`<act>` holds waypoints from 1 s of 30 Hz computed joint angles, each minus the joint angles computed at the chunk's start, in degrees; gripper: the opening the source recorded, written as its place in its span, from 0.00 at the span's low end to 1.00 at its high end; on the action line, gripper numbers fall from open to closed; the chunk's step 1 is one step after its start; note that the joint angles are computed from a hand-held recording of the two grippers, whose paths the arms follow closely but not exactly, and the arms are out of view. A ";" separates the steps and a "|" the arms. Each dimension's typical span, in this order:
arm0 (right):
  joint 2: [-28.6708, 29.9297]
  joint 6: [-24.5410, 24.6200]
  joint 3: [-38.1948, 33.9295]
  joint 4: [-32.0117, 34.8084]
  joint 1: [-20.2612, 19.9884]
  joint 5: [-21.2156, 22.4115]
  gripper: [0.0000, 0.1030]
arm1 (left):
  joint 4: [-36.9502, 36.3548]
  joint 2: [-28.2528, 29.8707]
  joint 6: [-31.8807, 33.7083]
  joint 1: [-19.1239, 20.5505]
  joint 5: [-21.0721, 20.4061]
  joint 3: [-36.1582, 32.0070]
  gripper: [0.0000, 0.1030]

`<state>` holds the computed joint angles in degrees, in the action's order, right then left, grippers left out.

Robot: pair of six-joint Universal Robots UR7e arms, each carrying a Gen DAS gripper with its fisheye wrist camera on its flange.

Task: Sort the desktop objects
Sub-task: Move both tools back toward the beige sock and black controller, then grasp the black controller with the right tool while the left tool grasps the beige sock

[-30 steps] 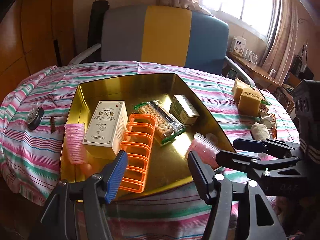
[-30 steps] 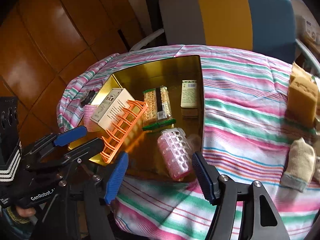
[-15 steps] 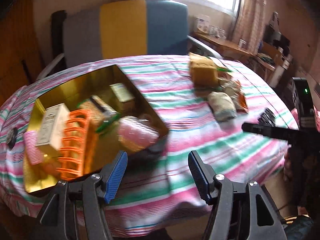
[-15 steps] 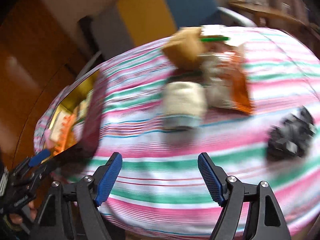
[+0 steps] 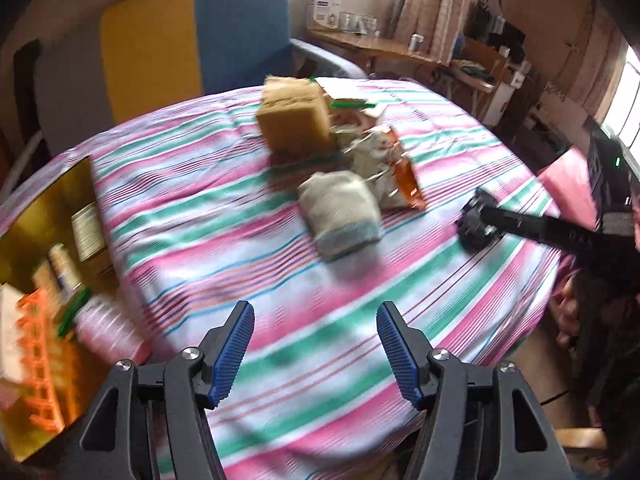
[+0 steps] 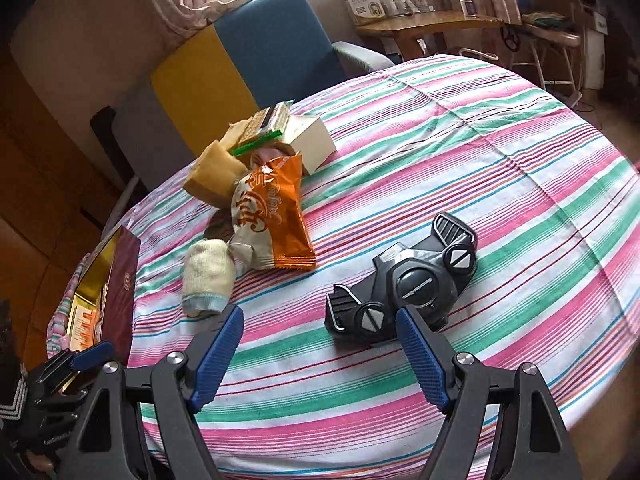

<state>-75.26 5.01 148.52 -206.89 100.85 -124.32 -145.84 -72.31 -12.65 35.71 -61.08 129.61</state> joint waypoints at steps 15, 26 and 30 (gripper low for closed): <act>-3.27 -0.32 2.62 -3.72 -9.11 1.54 0.85 | -0.75 16.52 4.75 4.32 2.42 -13.09 0.79; 7.11 -12.22 -4.46 -6.58 -6.23 -1.85 0.70 | -6.89 15.93 9.81 5.97 -3.27 -10.61 0.65; 9.84 -18.73 -5.74 -3.72 -3.78 -0.05 0.68 | -5.44 12.85 8.84 6.26 -5.30 -8.42 0.65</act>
